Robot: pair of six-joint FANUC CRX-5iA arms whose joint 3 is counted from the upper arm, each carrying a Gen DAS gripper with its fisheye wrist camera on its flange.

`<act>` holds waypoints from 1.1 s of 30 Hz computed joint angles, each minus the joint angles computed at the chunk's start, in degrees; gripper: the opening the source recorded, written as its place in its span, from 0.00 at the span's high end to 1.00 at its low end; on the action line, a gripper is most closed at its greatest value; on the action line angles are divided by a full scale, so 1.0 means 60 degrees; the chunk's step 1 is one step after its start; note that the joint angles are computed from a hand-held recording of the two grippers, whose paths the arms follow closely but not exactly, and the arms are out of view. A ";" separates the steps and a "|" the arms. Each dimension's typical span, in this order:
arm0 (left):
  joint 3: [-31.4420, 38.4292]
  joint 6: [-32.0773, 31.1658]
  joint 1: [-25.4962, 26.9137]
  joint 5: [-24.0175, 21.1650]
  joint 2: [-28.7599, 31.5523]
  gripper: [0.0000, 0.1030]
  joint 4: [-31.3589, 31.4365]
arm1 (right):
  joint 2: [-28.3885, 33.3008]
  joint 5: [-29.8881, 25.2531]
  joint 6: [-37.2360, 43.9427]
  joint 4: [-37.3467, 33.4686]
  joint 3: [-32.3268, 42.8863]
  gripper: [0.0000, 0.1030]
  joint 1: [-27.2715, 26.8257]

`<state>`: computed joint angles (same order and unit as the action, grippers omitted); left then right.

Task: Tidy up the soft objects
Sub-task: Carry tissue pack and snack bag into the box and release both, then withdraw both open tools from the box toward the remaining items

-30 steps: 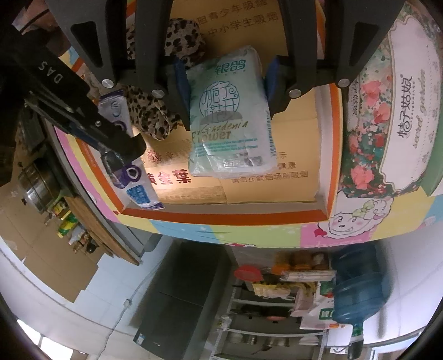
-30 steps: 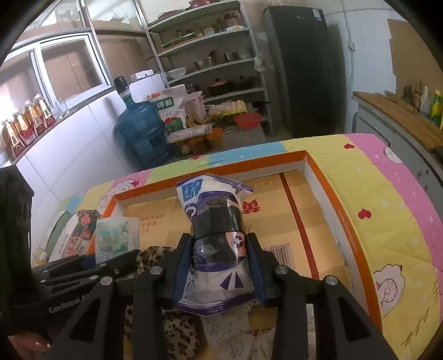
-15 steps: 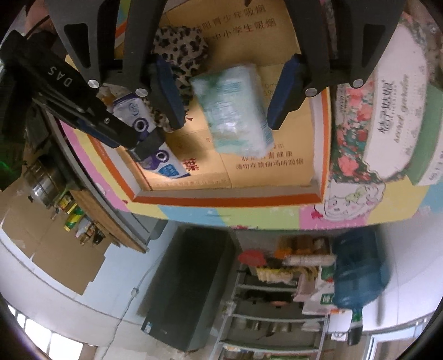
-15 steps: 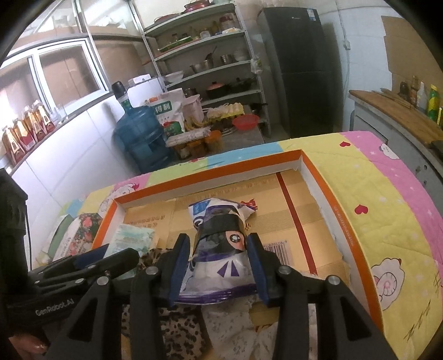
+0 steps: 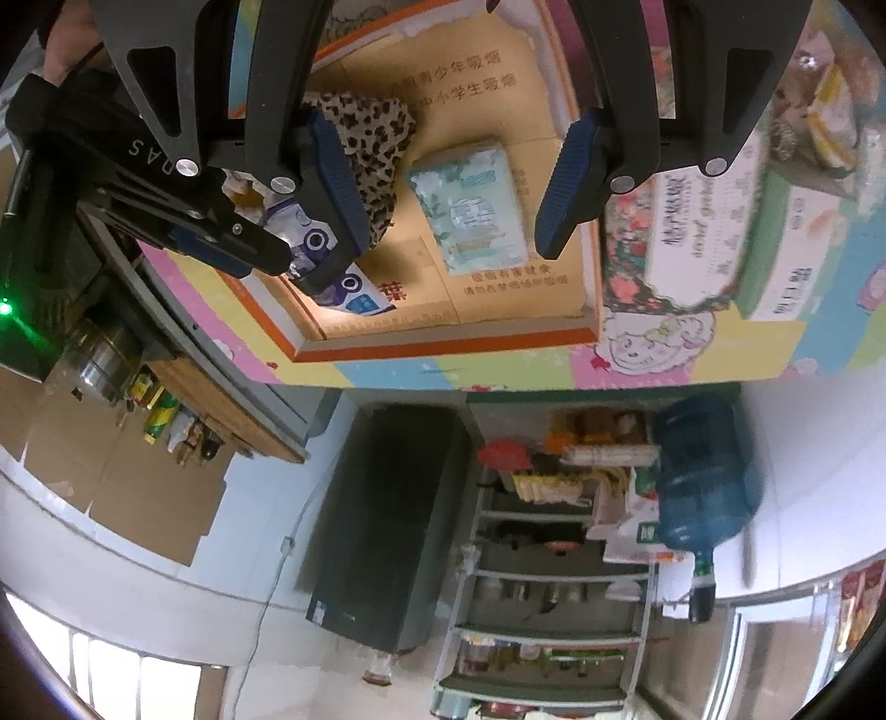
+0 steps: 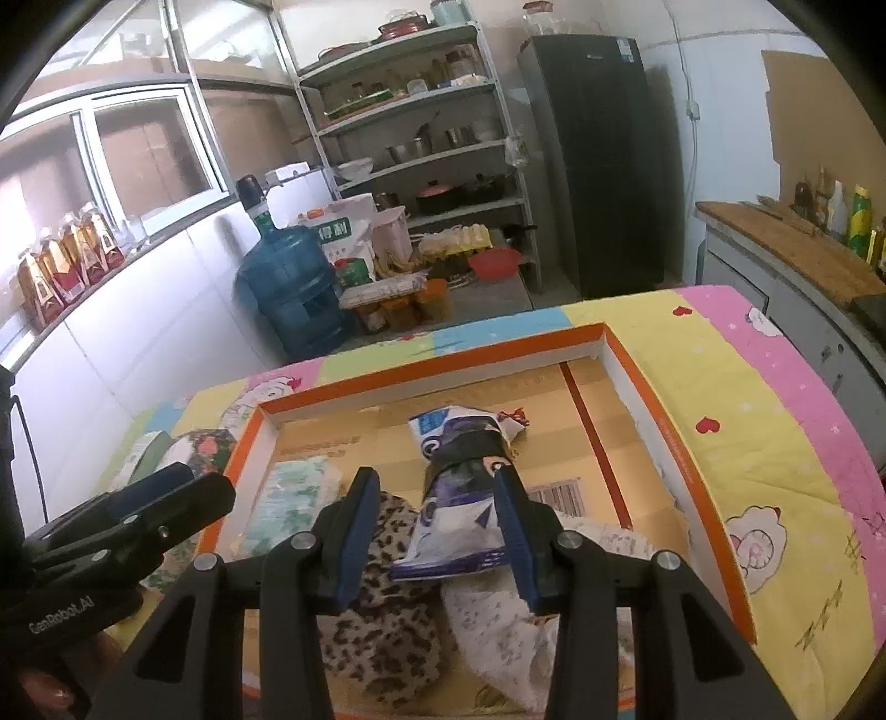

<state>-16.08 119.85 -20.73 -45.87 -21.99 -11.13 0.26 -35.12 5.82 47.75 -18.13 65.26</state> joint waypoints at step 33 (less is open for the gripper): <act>-0.1915 -0.1374 0.1932 -0.1139 -0.4470 0.38 0.0366 | -0.0018 -0.1867 -0.1282 0.1382 0.0472 0.58 0.2165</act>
<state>-27.57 111.61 -9.13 -52.70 -48.81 -8.93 0.15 -46.32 -1.88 56.05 -15.30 78.25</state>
